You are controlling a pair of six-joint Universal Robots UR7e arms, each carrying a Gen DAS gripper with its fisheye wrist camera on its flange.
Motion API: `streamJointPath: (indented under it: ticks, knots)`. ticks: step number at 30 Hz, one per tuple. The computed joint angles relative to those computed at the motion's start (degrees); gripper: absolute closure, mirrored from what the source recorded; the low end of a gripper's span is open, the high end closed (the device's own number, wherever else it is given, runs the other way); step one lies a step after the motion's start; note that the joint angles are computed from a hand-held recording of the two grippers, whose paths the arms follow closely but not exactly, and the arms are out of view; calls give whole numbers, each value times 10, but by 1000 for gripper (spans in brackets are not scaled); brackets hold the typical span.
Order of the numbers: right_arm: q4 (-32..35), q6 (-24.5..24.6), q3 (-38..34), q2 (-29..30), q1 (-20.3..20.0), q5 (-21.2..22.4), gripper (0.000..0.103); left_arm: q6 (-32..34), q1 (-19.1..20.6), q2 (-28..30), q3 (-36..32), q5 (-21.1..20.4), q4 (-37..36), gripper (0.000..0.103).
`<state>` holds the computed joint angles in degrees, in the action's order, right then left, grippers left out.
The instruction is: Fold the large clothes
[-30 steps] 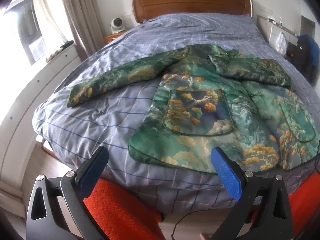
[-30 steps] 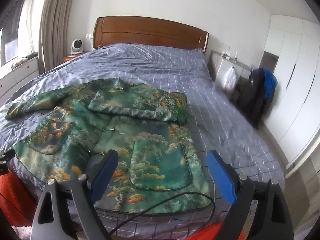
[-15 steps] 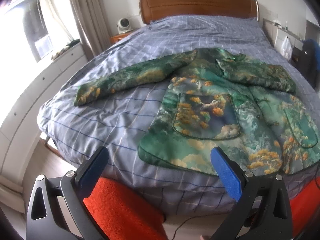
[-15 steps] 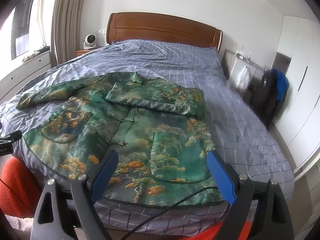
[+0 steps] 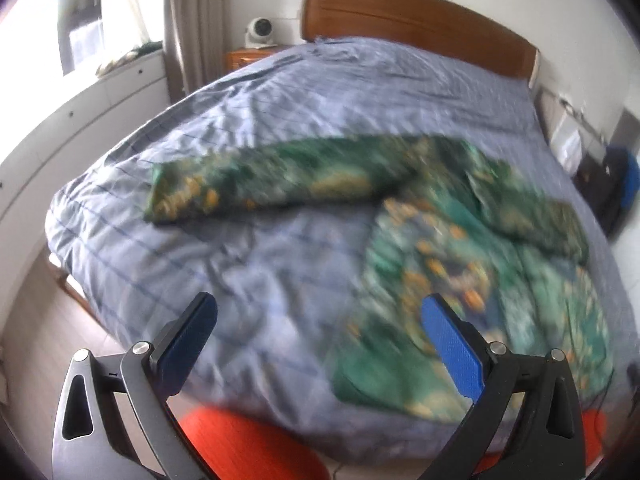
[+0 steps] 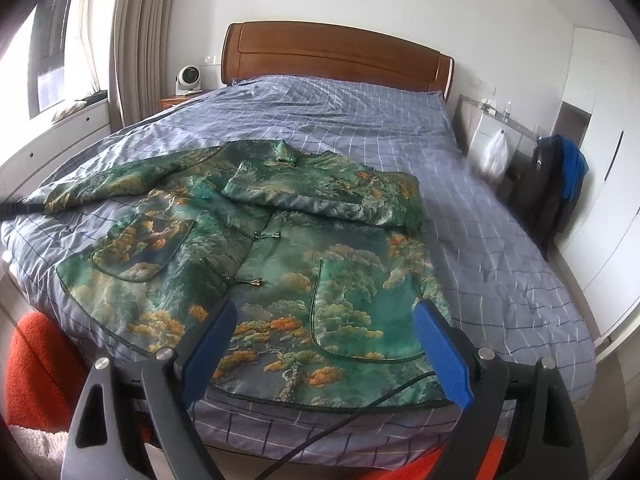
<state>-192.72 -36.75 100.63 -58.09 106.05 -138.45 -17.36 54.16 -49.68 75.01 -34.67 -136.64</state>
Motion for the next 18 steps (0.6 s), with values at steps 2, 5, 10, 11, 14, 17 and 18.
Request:
streamJointPath:
  ticks: [2, 5, 10, 11, 14, 17, 18]
  knots:
    - [2, 3, 0, -1, 0, 1, 14, -7, 29, 9, -51, -12, 24, 1]
    - [5, 3, -1, -1, 1, 1, 14, -51, 76, 29, -145, -15, 73, 1]
    - [18, -1, -7, 6, 2, -9, 14, -67, 130, 102, -326, 0, 168, 1]
    - [25, 2, -9, 8, 1, -10, 14, -71, 137, 117, -355, 3, 190, 1]
    - [40, 6, -17, 15, 2, -14, 14, -111, 160, 171, -455, 21, 284, 1]
    - [49, 4, -27, 25, 3, -15, 14, -175, 178, 214, -531, 40, 374, 1]
    - [54, 6, -30, 27, 4, -15, 14, -192, 182, 225, -548, 45, 398, 1]
